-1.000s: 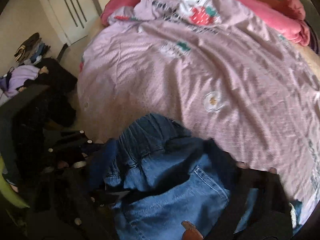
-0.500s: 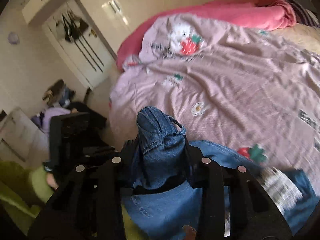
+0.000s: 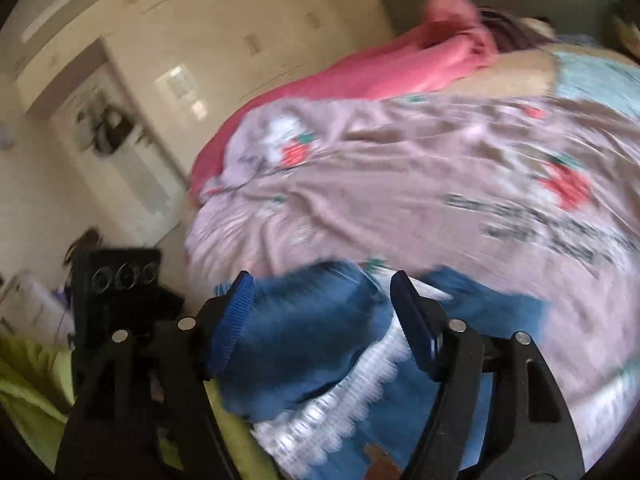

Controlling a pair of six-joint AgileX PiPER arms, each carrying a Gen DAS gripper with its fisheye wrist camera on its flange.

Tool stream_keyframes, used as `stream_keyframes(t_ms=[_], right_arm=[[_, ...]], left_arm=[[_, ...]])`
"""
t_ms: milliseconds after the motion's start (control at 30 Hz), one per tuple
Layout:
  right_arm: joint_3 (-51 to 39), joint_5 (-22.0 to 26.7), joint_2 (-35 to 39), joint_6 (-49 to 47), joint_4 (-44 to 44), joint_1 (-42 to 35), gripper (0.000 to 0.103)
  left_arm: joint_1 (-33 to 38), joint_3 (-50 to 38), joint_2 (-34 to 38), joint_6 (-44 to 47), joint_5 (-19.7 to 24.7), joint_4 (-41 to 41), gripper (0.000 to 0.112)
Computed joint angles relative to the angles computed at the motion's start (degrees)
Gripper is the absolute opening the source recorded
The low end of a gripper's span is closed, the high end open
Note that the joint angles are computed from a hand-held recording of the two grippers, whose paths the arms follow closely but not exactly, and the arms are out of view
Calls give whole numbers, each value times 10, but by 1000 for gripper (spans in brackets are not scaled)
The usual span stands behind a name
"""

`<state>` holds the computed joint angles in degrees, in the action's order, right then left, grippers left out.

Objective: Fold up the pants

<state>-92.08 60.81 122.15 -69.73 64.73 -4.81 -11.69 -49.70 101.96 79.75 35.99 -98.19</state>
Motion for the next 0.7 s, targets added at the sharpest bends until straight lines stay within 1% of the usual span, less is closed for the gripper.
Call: stream_keyframes(t_ms=[67,167,233,267,333,367,433,467,500,533,567,700], right_arm=[[35,-26,-16,-12,-3,-18,64],[80,-60,-35,-21,-16,-26,65],[95,-75,-38,-26,-23,-17,68],[98,-80,-38,-26,-26,-12,70],[92,-94,-29,-14,-53,6,70],[87,-108,-24,-1,-73,18,70],[84,-183,-20,64,-165,51,66],[81,-202,-13,89,-199,56,65],[72,-198,-2,112,-209,52,65],[59,-172,8,118,-197,39,65],[58,-164,10,116,-188,32,65],[100,-172,-25,51,-133,19,66]], left_arm=[[-28,-14,19,-12,0,21,98],[-73,-49,49,-58,-51,69,98],[-92,-60,60,-83,-87,93,98],[-97,-64,63,-91,-95,100,98],[-105,-62,62,-90,-109,105,98],[-103,-61,60,-90,-109,105,98],[-102,-45,46,-71,-109,85,98],[-102,-27,32,-54,-111,70,98],[-100,-18,21,-49,-117,68,98],[-97,-11,10,-52,-128,73,98],[-96,-6,1,-53,-143,77,98],[-85,11,-34,-77,-184,101,98]])
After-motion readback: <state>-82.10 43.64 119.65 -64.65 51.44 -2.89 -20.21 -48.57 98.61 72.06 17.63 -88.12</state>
